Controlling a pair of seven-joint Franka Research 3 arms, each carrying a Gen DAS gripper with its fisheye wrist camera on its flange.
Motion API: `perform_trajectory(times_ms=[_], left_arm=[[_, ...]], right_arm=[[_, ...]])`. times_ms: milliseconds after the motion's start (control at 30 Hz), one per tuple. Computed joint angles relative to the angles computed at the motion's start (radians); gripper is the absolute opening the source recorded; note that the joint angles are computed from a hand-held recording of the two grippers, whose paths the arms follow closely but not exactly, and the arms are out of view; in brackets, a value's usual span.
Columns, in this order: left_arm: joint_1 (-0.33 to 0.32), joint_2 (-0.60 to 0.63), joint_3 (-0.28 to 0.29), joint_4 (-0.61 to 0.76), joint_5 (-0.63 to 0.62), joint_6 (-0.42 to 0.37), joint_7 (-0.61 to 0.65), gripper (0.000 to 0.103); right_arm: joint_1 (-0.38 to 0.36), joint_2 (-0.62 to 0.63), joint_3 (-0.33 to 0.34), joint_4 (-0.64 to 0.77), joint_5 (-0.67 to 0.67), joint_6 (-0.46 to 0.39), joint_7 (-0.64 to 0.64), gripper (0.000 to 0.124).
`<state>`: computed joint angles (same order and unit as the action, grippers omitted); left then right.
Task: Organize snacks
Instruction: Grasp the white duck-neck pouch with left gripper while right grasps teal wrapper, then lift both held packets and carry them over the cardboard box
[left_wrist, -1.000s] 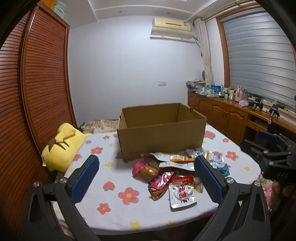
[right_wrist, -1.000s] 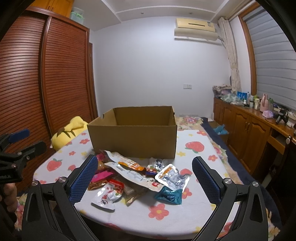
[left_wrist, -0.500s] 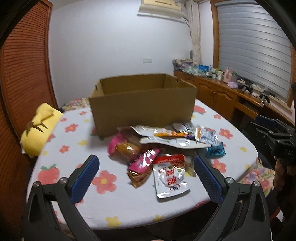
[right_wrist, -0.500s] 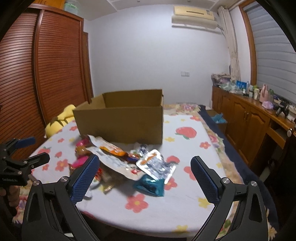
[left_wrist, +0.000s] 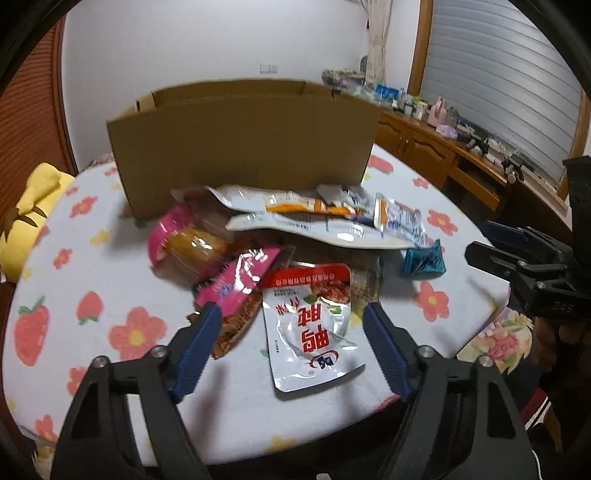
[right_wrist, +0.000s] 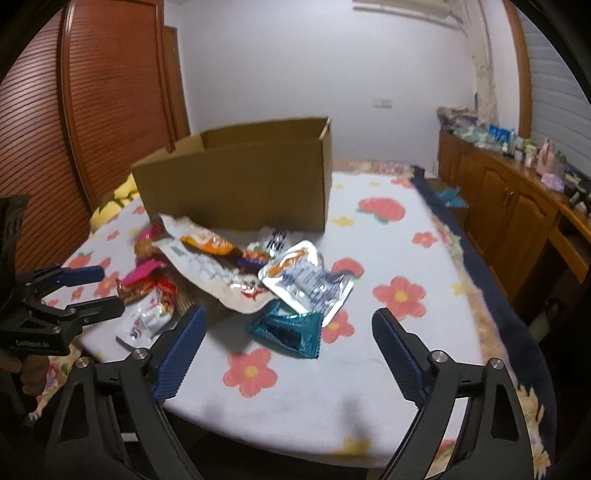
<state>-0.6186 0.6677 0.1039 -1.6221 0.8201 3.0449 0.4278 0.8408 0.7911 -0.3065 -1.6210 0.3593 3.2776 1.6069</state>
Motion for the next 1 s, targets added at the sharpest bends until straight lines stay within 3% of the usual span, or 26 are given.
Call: perform_trajectory(times_ms=[100,367,433,533,800,1000], left_arm=[[0.047,0.024,-0.066,0.026,-0.047,-0.032,0.074,0.069],[0.063,0.045,-0.100,0.053,-0.106,-0.066,0.163,0.069],[0.072,0.057,-0.114,0.071,-0.127,-0.078,0.190,0.067],[0.089,0.071,-0.137,0.085,-0.164,-0.086,0.232,0.061],[0.111,0.109,-0.173,0.140,-0.239,-0.129,0.326,0.064],[0.096,0.121,-0.162,0.154,-0.262,-0.140,0.355,0.069]], right_arm=[[-0.063,0.020,0.062,0.049,-0.033,-0.052,-0.019,0.082],[-0.187,0.077,0.181,0.164,-0.139,-0.166,-0.014,0.069],[-0.240,0.084,0.248,0.182,-0.149,-0.177,-0.034,0.063],[-0.229,0.103,0.231,0.214,-0.168,-0.201,-0.016,0.058],[-0.229,0.091,0.227,0.193,-0.204,-0.203,0.005,0.033],[-0.224,0.067,0.220,0.145,-0.207,-0.180,0.015,0.033]])
